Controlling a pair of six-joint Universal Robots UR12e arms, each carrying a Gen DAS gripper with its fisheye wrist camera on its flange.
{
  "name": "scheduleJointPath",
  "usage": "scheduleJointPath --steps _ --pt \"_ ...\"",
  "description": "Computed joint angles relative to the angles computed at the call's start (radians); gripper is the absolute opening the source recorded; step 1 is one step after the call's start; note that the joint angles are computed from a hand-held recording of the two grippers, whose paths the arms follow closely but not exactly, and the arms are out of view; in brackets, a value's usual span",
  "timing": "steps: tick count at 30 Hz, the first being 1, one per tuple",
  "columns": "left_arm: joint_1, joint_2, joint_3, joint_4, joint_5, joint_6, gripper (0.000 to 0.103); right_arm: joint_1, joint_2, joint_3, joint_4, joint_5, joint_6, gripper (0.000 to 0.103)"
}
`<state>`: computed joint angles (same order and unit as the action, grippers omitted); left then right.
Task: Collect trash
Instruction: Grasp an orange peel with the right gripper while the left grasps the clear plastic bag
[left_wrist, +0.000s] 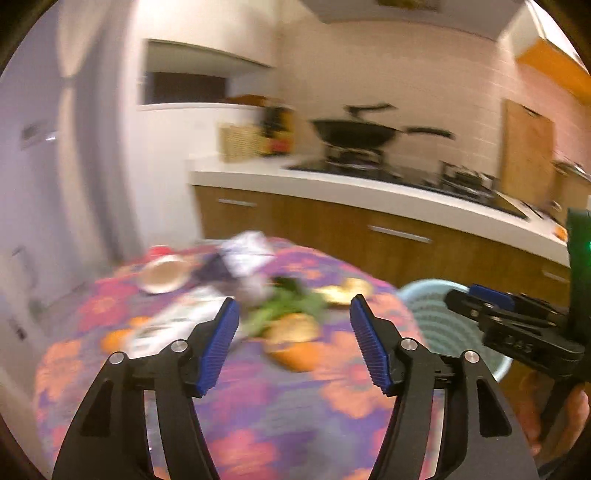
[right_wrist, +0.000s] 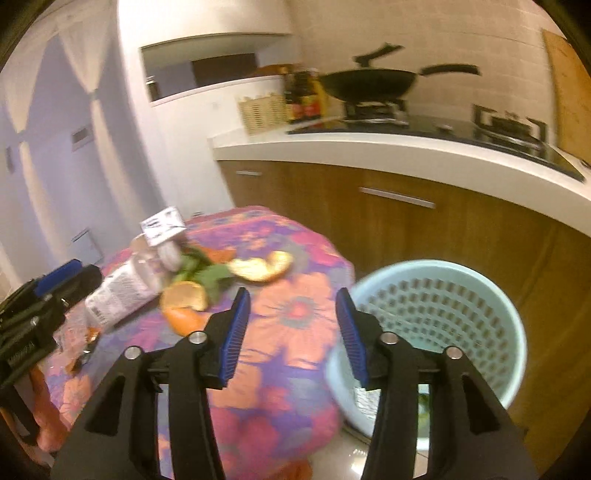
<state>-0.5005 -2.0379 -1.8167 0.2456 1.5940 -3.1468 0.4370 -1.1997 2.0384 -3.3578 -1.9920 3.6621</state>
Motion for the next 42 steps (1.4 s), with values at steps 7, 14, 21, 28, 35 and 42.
scheduleJointPath --steps 7,14,21,28,35,42 --pt "0.057 0.049 -0.084 0.055 0.160 -0.030 0.077 0.035 0.070 -0.101 0.032 0.034 -0.068 0.049" --pt "0.133 0.094 -0.161 0.010 0.219 -0.101 0.077 0.044 0.133 -0.202 0.128 0.088 -0.119 0.049" --pt "0.211 0.120 -0.191 -0.084 0.135 -0.204 0.077 0.054 0.170 -0.263 0.215 0.080 -0.141 0.049" --pt "0.252 0.114 -0.185 -0.229 0.000 -0.267 0.077 0.047 0.172 -0.280 0.293 0.116 -0.142 0.049" --pt "0.250 0.084 -0.159 -0.256 -0.083 -0.275 0.061 0.041 0.176 -0.307 0.401 0.139 -0.133 0.049" --pt "0.236 0.078 -0.158 -0.232 -0.070 -0.261 0.030 0.027 0.178 -0.321 0.461 0.184 -0.117 0.035"
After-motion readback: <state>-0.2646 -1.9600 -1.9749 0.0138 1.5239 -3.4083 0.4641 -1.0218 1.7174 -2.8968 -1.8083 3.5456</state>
